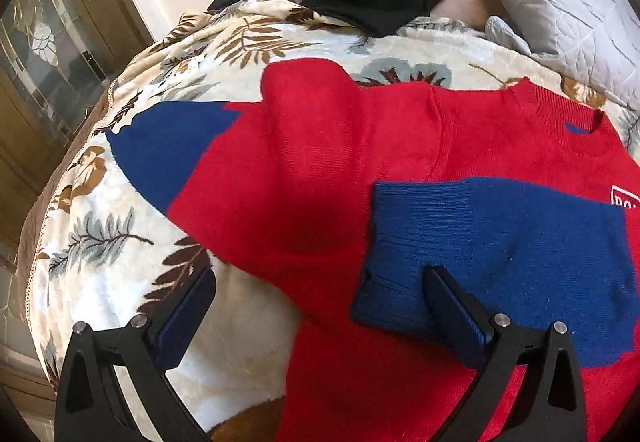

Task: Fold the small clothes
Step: 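Fold the held sleeve across the sweater body and release it, then grasp the other blue sleeve cuff with the left gripper and lift it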

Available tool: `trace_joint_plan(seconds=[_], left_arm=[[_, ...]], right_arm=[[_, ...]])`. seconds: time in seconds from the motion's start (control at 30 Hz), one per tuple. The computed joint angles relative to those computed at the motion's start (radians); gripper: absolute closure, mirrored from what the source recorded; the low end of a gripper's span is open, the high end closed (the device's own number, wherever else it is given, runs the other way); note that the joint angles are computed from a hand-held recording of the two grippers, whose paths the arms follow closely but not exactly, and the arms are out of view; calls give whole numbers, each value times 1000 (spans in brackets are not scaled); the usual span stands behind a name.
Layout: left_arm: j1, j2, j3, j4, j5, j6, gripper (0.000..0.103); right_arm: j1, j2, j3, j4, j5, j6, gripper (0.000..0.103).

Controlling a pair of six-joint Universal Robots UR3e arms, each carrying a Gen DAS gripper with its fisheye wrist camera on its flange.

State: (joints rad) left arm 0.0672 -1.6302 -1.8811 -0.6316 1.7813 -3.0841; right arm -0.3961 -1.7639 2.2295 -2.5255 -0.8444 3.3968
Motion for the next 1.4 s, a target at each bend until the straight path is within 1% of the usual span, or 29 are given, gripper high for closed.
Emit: trace_joint_plan(seconds=[0.07, 0.1, 0.2, 0.3, 0.33, 0.37, 0.4, 0.47, 0.53, 0.6, 0.67, 0.7, 0.77, 0.83, 0.9, 1.0, 1.03, 1.07, 1.1, 1.13, 1.17, 1.23, 1.4], left_arm=[[21, 36, -18, 5, -10, 17, 0], [38, 57, -26, 3, -22, 23, 0], [135, 127, -47, -16, -87, 45, 0], [306, 191, -51, -70, -188, 25, 0], [355, 195, -44, -86, -219, 19, 0], [427, 191, -28, -113, -265, 16, 0], [470, 179, -13, -129, -288, 13, 0], [539, 145, 19, -150, -314, 5, 0], [607, 96, 62, -162, -369, -5, 0], [662, 44, 119, -181, -434, -24, 0], [722, 16, 160, -195, -521, -32, 0], [747, -3, 184, -192, -563, -45, 0], [758, -54, 247, -189, -601, -66, 0], [748, -108, 315, -197, -605, -67, 0], [726, -149, 357, -182, -578, -82, 0], [718, -227, 446, -235, -619, -78, 1], [715, -251, 470, -247, -627, -80, 6], [712, -273, 488, -258, -636, -81, 16], [711, -299, 513, -280, -652, -78, 22], [713, -326, 540, -307, -670, -75, 33], [717, -355, 563, -328, -690, -84, 41], [723, -370, 555, -298, -704, -115, 46], [736, -388, 555, -248, -747, -136, 46]], right_arm=[[17, 7, 11, -27, -24, 16, 68], [11, -19, 7, 2, -19, 13, 67], [-47, -135, 43, 71, 62, -17, 67], [-93, -285, 53, 193, 118, -51, 65], [-97, -331, 48, 239, 116, -68, 60], [-107, -381, 42, 299, 118, -96, 39], [-109, -437, 44, 340, 114, -102, 32], [-161, -569, 55, 479, 147, -173, 32], [-208, -638, 40, 617, 193, -264, 32], [-227, -640, 29, 666, 236, -299, 32], [-257, -658, 27, 733, 271, -342, 32], [-263, -661, 24, 751, 276, -359, 32], [-259, -656, 28, 738, 278, -360, 33], [-270, -657, 28, 755, 290, -384, 33], [-272, -641, 25, 762, 290, -400, 33], [-290, -627, 28, 779, 288, -422, 33], [-293, -623, 28, 786, 289, -426, 33], [-299, -618, 24, 806, 294, -439, 33], [-305, -616, 22, 819, 297, -450, 33], [-305, -619, 22, 818, 295, -451, 33], [-299, -616, 21, 802, 286, -447, 33], [-293, -613, 22, 784, 279, -444, 33], [-300, -604, 32, 778, 281, -444, 33]])
